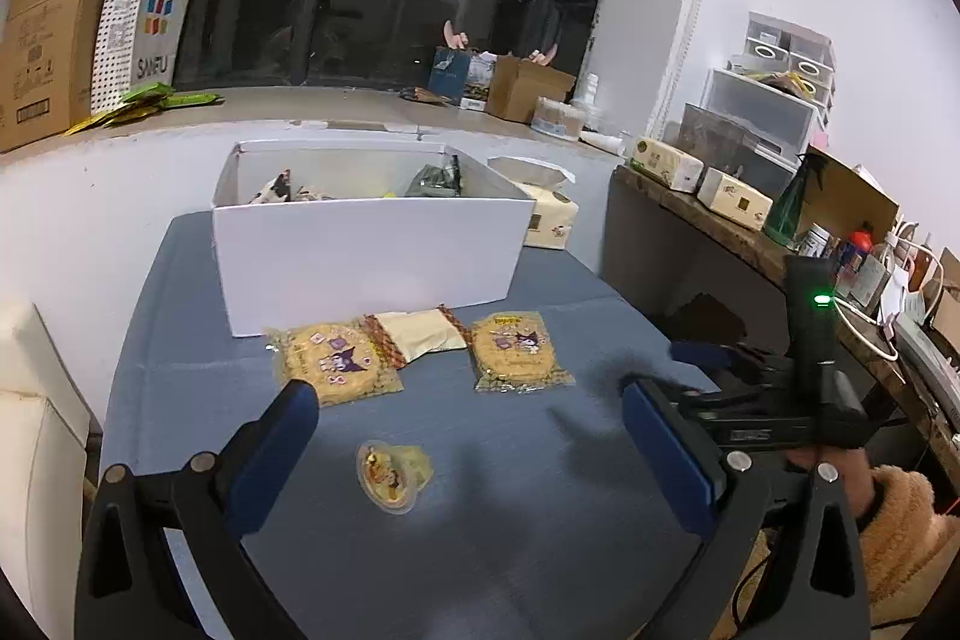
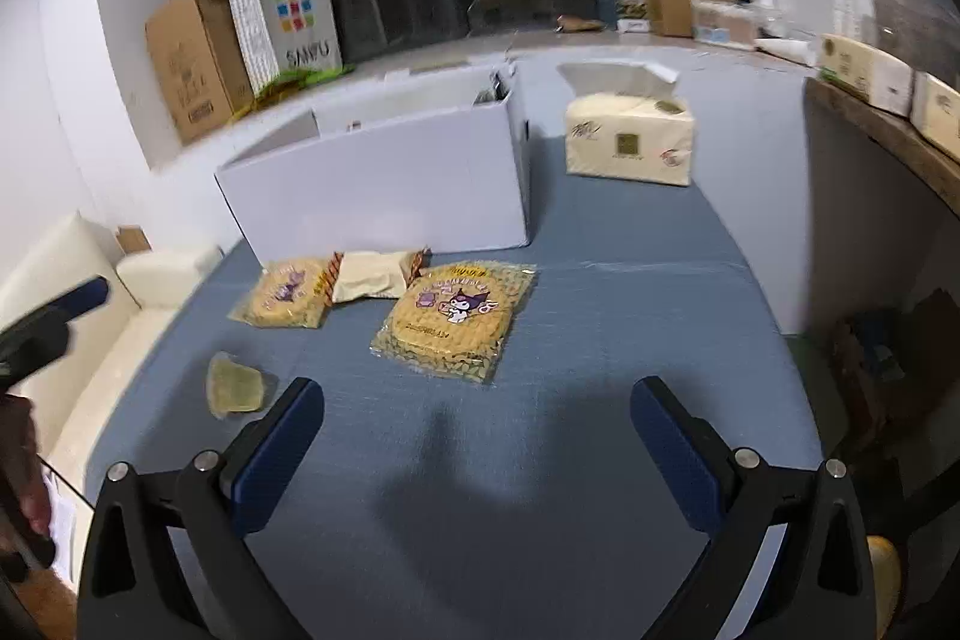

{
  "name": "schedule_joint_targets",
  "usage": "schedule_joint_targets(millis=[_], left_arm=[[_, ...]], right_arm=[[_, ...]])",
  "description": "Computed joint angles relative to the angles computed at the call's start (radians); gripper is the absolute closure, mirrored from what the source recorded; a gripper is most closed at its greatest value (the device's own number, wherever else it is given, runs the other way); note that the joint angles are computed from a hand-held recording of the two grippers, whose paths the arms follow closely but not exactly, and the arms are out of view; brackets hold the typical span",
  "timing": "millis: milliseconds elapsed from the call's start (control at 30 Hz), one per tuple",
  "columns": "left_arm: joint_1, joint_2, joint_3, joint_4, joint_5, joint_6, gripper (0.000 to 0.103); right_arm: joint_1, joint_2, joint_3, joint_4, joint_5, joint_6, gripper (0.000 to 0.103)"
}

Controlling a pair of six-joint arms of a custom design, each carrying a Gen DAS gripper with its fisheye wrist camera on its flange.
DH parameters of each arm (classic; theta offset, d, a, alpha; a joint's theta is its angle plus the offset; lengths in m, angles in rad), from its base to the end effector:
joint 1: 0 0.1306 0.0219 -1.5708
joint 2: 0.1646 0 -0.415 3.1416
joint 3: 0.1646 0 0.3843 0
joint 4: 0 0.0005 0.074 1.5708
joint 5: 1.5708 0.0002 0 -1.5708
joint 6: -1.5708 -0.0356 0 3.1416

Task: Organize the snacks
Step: 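Grasp the round cookie packet with the right tool and lift it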

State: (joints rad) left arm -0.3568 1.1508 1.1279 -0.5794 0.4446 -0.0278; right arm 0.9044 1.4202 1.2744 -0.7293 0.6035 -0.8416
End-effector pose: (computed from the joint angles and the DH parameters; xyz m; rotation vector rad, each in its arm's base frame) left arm 0.3586 -0.1505 0.4630 0.6673 2.0785 -0.6701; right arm 0.3093 0.3598 0.4103 0.1829 2.2534 0.1749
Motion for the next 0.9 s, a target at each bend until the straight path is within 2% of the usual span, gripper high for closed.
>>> schedule_joint_targets(millis=[133,267,500,533,633,700,800,900], left_arm=[[0.019,0.0,-0.005,-0.008,0.006,-0.001,0.0],[0.037,0.002,-0.012,-0.011,0.012,0.007,0.0],[0.059,0.014,-0.01,-0.017,0.004,0.019,0.0],[0.064,0.017,-0.009,-0.019,0.007,0.021,0.0],[0.069,0.025,-0.008,-0.024,0.0,0.017,0.0],[0.067,0.033,-0.003,-0.031,-0.016,0.005,0.0],[0.06,0.056,0.013,-0.043,-0.043,-0.021,0.0],[0.048,0.103,0.047,-0.067,-0.056,-0.055,0.0]], right_arm=[[-0.052,0.085,0.071,-0.022,-0.072,0.08,0.0],[-0.097,0.164,0.153,-0.065,-0.125,0.097,0.0],[-0.14,0.269,0.261,-0.146,-0.169,0.034,0.0],[-0.142,0.288,0.284,-0.183,-0.164,0.019,0.0],[-0.134,0.311,0.313,-0.226,-0.131,0.017,0.0],[-0.127,0.312,0.321,-0.239,-0.1,0.018,0.023],[-0.126,0.272,0.275,-0.176,-0.124,0.016,0.023],[-0.106,0.234,0.246,-0.16,-0.083,0.019,0.023]])
